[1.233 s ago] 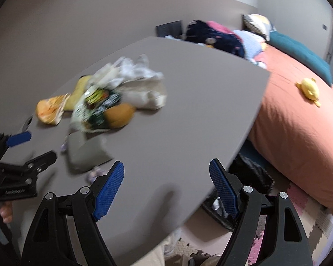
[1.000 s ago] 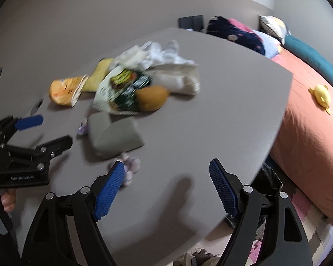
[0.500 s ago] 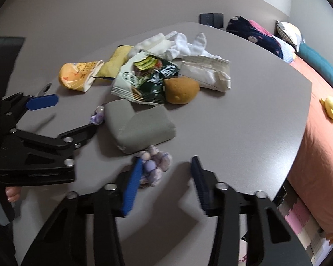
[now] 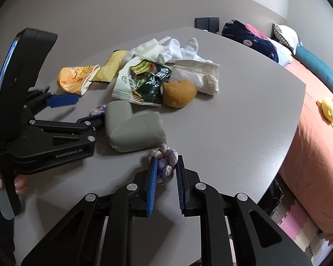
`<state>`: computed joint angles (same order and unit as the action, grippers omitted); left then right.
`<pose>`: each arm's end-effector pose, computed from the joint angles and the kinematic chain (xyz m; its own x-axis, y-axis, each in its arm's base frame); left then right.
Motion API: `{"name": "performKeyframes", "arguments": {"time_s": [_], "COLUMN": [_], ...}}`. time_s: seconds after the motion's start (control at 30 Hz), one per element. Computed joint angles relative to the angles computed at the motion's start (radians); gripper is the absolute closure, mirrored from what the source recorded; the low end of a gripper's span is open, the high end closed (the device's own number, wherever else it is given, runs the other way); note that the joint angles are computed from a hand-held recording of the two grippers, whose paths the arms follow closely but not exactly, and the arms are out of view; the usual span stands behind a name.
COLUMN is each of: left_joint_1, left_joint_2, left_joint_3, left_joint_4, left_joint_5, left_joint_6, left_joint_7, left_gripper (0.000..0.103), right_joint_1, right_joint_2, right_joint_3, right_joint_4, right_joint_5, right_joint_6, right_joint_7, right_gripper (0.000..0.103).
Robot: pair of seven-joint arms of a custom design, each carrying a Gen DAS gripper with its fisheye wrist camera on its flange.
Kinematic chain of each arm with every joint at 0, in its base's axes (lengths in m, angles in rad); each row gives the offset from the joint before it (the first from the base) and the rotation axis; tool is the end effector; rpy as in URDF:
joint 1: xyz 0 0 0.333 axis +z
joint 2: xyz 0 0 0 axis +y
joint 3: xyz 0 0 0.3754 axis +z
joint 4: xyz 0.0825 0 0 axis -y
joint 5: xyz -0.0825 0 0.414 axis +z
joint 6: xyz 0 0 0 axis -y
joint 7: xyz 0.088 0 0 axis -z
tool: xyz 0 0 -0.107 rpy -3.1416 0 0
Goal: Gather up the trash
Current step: 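Grasp the purple flower hair tie with the left gripper while the right grasps the lilac ball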
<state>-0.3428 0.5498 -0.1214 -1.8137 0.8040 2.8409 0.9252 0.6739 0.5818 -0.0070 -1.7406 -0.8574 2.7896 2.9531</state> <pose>0.6432 -0.3513 0.3120 -0.4238 -0.8858 -0.1890 -0.7238 0.4567 -0.5173 0.5674 0.4917 0.3113 0.0664 -0.9925 -0.1029 -0.8113 0.0064 -0.5846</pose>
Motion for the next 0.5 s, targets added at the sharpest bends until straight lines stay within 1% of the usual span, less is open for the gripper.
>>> {"name": "performKeyframes", "arguments": {"time_s": [0.07,0.17,0.3,0.37,0.5], "left_joint_1": [0.003,-0.009,-0.011,-0.002,-0.001], "left_joint_2": [0.004,0.003,-0.009,-0.022,-0.055], "left_joint_3": [-0.007,0.001,0.002,-0.005,-0.006], "left_joint_4": [0.007,0.009,-0.004,-0.018,-0.035], "left_joint_5": [-0.010,-0.007,-0.017,-0.025,-0.021], "left_joint_6": [-0.004,-0.017,-0.027,-0.021,-0.008], "left_joint_7": [0.008,-0.007,-0.046,-0.053,-0.075], "left_gripper": [0.059,0.071,0.078,0.085,0.085], "right_joint_1": [-0.001,0.002,-0.002,0.000,0.001], "right_joint_2": [-0.004,-0.018,-0.040,-0.054,-0.084], "right_joint_3": [-0.004,-0.015,-0.024,-0.035,-0.052], "right_joint_4": [-0.006,-0.026,-0.057,-0.075,-0.109], "right_joint_5": [-0.003,-0.017,-0.036,-0.056,-0.105], "right_joint_6": [0.010,0.025,0.052,0.063,0.071], "right_joint_7": [0.008,0.034,0.071,0.100,0.160], "right_gripper": [0.085,0.085,0.085,0.085,0.085]}}
